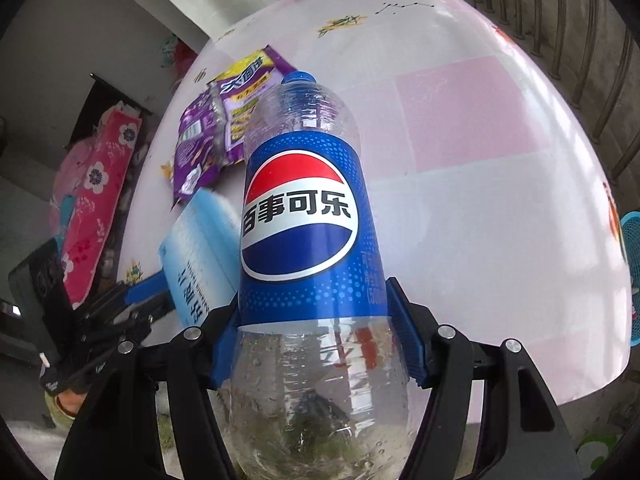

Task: Collect trash
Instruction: 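Move the left gripper around the blue Mecobalamin box while the right gripper holds the Pepsi bottle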

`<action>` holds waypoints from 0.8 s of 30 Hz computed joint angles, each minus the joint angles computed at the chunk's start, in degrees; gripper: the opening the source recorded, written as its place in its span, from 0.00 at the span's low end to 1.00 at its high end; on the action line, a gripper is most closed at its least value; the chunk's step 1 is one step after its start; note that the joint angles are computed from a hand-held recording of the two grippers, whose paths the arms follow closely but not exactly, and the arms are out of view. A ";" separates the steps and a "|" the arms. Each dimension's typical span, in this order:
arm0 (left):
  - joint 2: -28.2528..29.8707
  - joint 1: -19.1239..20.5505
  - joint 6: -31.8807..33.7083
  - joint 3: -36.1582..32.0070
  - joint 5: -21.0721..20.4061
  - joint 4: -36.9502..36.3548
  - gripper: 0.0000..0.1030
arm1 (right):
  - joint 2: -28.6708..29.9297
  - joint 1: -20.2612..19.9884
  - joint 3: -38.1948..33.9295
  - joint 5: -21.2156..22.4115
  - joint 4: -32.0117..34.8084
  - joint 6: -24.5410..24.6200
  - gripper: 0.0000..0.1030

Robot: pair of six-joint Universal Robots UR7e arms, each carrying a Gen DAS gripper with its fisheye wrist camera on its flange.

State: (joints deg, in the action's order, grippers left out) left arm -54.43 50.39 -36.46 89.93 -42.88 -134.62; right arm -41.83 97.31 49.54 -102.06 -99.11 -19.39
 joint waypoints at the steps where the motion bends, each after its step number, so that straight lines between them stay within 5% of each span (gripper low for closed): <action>1: -0.07 0.22 -0.70 0.08 0.57 -1.08 0.37 | -0.76 0.03 1.28 0.58 0.34 -0.19 0.62; 7: 1.45 1.55 -2.16 -0.90 4.60 -6.35 0.37 | -3.83 0.29 6.69 0.89 -1.69 -1.25 0.62; 13: 1.12 0.61 -1.68 0.89 3.61 -9.22 0.40 | -3.25 0.16 6.22 -2.74 -8.27 0.00 0.62; 24: 2.60 -0.44 3.55 -1.64 -6.31 -10.87 0.73 | -0.76 -0.02 0.70 -3.97 -7.82 -1.41 0.71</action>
